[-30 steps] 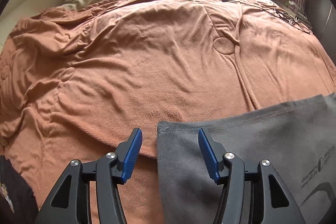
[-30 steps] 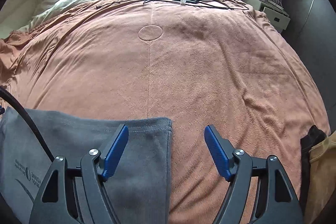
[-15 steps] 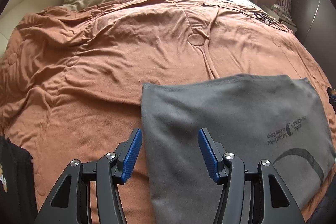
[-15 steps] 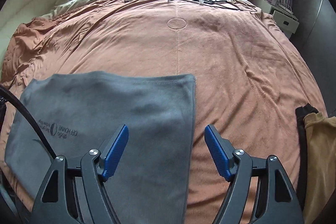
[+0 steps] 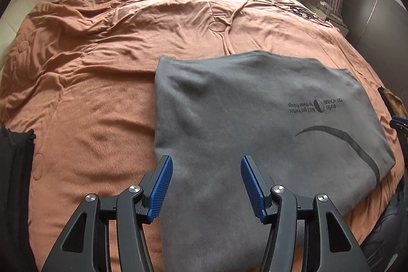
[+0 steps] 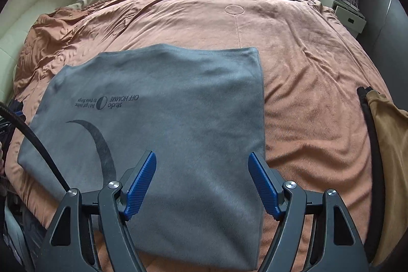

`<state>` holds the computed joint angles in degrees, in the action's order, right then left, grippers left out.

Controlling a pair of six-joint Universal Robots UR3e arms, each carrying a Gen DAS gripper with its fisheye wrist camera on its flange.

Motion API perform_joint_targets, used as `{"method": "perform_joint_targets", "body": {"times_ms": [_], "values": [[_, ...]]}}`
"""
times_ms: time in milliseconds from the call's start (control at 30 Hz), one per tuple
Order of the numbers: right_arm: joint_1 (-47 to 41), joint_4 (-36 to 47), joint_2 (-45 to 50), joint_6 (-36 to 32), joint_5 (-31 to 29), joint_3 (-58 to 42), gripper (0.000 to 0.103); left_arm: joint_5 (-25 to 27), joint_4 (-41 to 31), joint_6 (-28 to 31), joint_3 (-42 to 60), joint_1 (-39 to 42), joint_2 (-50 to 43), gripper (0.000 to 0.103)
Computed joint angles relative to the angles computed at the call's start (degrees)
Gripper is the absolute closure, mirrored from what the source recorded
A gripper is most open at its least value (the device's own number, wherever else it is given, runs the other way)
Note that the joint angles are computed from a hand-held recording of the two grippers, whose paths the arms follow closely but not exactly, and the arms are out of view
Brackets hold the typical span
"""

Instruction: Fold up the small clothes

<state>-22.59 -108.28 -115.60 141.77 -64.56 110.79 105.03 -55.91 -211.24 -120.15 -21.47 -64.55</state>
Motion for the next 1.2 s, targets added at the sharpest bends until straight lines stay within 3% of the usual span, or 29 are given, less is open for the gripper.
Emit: {"method": "perform_joint_targets", "body": {"times_ms": [200, 500, 733, 933, 1033, 1200], "values": [[0.36, 3.00, -6.34, 0.36, -0.78, 5.78, 0.034, 1.82, 1.76, -8.18, -3.74, -6.46, -0.47, 0.045], [7.35, -7.36, -7.98, 4.61, -7.84, 16.67, 0.037, 4.54, 1.34, -16.26, -7.48, -14.91, -4.05, 0.045], [6.79, -0.09, -11.31, 6.59, -9.94, 13.94, 0.038, 6.35, -5.37, -19.81, -7.87, -18.37, -0.52, 0.045], [1.72, 13.44, -20.79, 2.64, -4.45, 10.11, 0.040, 7.99, -12.08, -23.59, -7.77, -18.85, 6.39, 0.045], [0.93, 19.55, -23.49, 0.42, -2.27, 7.09, 0.048, 9.31, -14.99, -26.91, -7.11, -20.40, 10.42, 0.045], [1.97, 22.18, -25.79, 0.37, 0.20, 5.99, 0.057, 10.16, -17.25, -31.48, -5.15, -23.37, 12.40, 0.045]]}}
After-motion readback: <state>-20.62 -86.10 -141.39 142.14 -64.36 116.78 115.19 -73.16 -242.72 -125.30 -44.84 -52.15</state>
